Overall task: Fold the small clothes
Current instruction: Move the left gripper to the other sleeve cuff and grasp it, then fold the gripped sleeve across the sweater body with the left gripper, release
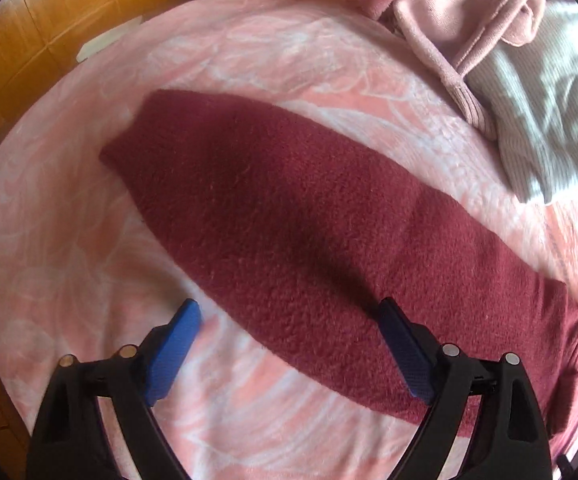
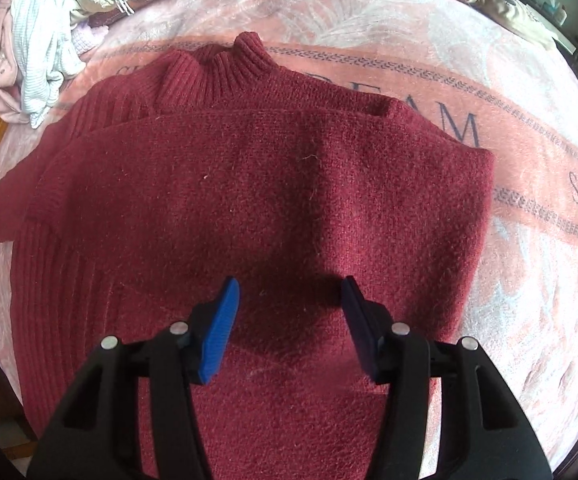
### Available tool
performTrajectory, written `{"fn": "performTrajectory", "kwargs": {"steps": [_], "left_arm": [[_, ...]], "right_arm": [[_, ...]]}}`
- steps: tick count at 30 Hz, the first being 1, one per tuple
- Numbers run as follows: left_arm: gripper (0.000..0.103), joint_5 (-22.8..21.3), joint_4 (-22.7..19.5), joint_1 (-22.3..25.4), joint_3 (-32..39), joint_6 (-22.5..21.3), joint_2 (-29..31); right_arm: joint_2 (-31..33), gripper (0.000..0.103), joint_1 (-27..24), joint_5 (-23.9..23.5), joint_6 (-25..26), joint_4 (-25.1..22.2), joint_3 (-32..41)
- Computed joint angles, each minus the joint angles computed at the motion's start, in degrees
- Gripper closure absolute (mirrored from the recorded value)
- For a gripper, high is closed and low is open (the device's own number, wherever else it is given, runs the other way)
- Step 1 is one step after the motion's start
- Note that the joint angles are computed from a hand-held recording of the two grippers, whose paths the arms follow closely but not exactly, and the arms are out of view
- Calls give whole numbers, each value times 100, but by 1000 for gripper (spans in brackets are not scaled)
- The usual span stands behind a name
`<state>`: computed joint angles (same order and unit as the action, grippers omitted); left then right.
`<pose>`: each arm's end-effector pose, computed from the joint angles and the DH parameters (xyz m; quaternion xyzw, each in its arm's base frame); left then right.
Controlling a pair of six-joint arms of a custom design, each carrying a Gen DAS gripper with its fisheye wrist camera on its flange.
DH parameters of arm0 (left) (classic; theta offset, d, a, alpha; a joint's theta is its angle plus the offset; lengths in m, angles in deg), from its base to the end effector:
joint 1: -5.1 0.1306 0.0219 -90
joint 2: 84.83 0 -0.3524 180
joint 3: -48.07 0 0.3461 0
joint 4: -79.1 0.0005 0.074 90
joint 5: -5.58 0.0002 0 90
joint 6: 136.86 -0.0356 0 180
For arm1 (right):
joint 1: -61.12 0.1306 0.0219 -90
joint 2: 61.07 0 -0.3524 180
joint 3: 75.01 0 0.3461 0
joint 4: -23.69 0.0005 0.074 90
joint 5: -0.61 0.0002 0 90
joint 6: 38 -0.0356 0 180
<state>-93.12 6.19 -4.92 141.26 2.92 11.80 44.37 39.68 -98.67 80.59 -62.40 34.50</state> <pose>0.4279 -0.0706 0.3537 -0.3451 0.9280 0.0062 0.1403 0.4449 -0.1691 0.3867 -0.0676 0.9920 0.0438 0.0970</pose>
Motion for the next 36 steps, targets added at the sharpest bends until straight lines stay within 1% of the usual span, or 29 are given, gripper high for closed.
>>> {"fn": "performTrajectory", "kwargs": {"steps": [5,7,8,9,10,11,12,13,14,15,18,20,22,23,25,28,30,36], "left_arm": [[13,105,226,223,70,-212,147],[13,191,396,347,1,-276,143],[16,174,456,375,-20,-293,138],[23,145,490,395,-34,-291,127],[28,121,547,416,-71,-260,99],[46,81,634,457,-118,-213,64],[68,60,744,502,-178,-148,3],[79,179,911,546,-265,-90,-78],[92,431,1163,657,-365,-91,-138],[92,570,1281,693,-409,-57,-178],[92,378,1369,580,-386,-162,-258],[93,428,1478,490,-357,-201,-336],[93,325,1472,281,-225,-229,-407],[93,254,1448,194,-129,-311,-404],[93,120,1363,-55,79,-404,-407],[93,51,1323,-396,402,-514,-304],[93,-38,1262,-725,667,-602,-197],[93,-79,1156,-1675,1738,-738,380]], "right_arm": [[60,47,38,61,15,70,-16],[87,47,32,37,12,59,17],[112,47,35,20,1,72,24],[114,47,26,8,1,70,23],[115,47,22,1,1,74,22],[116,47,20,-4,3,77,20],[114,47,18,-6,10,78,18],[123,47,8,-12,26,75,29],[121,47,3,-17,32,72,30],[117,47,-8,-23,43,61,37],[103,47,-51,-37,76,23,52],[98,47,-104,-69,115,-18,79],[103,47,-175,-111,153,-69,126],[109,47,-206,-145,168,-99,152],[114,47,-271,-209,197,-151,205],[93,47,-359,-272,284,-200,255],[79,47,-413,-318,347,-240,289],[112,46,-689,-474,638,-431,507]]}}
